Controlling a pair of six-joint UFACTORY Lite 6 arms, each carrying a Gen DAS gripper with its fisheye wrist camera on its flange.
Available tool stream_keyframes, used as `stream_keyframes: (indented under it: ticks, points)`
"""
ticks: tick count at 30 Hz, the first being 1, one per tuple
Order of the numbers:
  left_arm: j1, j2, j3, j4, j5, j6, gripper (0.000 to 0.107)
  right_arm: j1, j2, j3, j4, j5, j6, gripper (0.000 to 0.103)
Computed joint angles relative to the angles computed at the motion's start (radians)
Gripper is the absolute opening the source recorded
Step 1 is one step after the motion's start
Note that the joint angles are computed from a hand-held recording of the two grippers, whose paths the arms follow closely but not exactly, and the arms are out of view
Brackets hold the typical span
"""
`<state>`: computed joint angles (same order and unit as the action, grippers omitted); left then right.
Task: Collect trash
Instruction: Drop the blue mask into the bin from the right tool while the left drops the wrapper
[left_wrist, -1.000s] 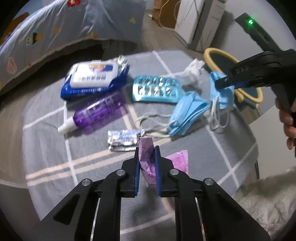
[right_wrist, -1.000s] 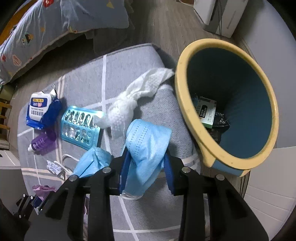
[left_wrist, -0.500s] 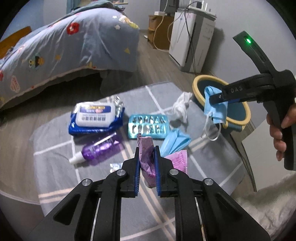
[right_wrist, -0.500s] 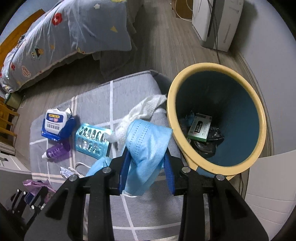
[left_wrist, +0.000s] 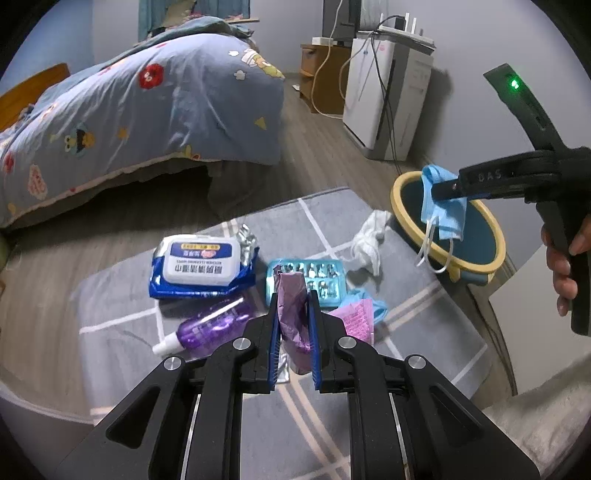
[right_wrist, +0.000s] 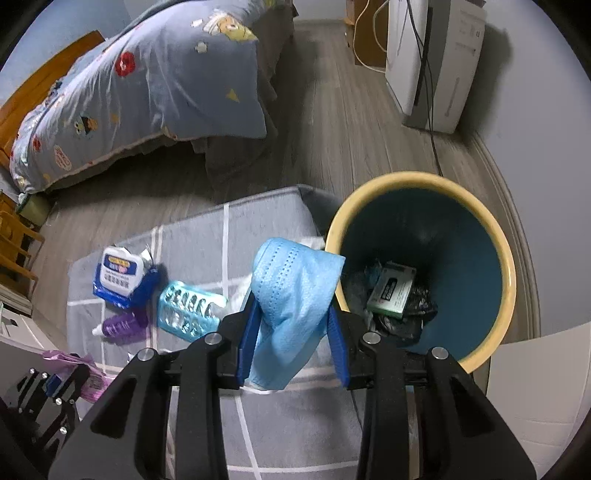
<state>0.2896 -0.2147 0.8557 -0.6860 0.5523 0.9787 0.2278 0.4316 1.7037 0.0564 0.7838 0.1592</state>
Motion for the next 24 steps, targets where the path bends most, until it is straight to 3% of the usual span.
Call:
stream_keyframes:
  ticks: [12,24]
  points:
    - [-0.112,0.094,0.083,0.047,-0.062,-0.129,0.014,-0.086,0.047,0.084,0.065,0.006,-0.115,0.034]
    - [-0.324,0.181,0.123,0.194,-0.153,-0.343,0.014,-0.259,0.076,0.098,0.14,0.007,-0.254,0.034]
